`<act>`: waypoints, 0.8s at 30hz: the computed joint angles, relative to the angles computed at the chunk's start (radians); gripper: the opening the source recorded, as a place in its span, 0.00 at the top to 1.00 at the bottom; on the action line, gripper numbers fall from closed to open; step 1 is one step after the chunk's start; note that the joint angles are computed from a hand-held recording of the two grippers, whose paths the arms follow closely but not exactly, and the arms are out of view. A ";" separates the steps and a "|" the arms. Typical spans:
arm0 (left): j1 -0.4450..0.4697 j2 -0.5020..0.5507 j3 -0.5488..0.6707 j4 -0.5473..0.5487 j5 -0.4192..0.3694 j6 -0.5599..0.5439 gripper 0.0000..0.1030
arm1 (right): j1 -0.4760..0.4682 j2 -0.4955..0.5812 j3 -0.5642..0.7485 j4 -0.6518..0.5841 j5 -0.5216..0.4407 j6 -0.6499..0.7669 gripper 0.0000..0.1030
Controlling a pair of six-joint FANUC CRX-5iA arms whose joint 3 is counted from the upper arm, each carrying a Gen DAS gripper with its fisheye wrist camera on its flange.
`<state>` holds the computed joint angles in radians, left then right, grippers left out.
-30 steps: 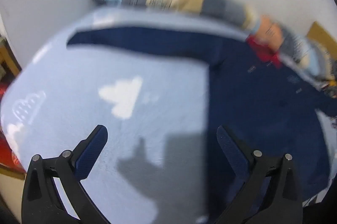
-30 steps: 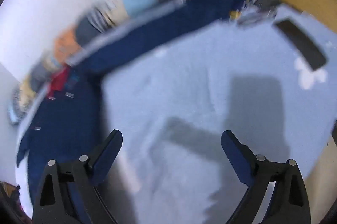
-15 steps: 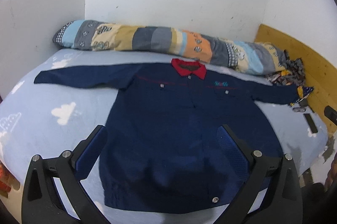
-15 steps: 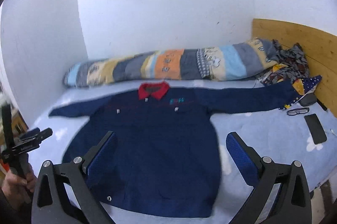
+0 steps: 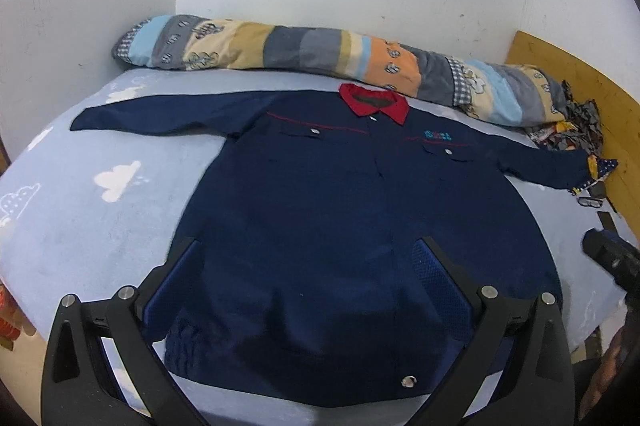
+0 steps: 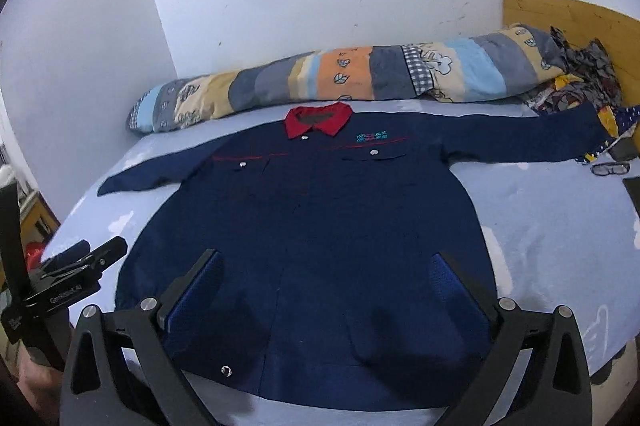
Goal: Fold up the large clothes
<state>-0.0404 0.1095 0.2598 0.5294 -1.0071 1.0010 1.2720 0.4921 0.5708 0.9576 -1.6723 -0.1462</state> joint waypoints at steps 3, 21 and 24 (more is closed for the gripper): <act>-0.011 0.000 0.008 -0.018 -0.008 0.010 0.00 | -0.008 0.046 0.081 -0.012 -0.003 0.065 0.00; -0.039 -0.011 0.003 -0.055 0.008 0.006 0.00 | -0.007 0.022 0.092 -0.032 0.030 0.052 0.00; -0.041 -0.015 -0.003 -0.058 0.015 0.008 0.00 | -0.008 0.028 0.101 -0.033 0.026 0.061 0.00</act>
<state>-0.0815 0.0941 0.2567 0.4717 -0.9918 1.0094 1.2638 0.5197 0.6718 0.9247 -1.6468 -0.0852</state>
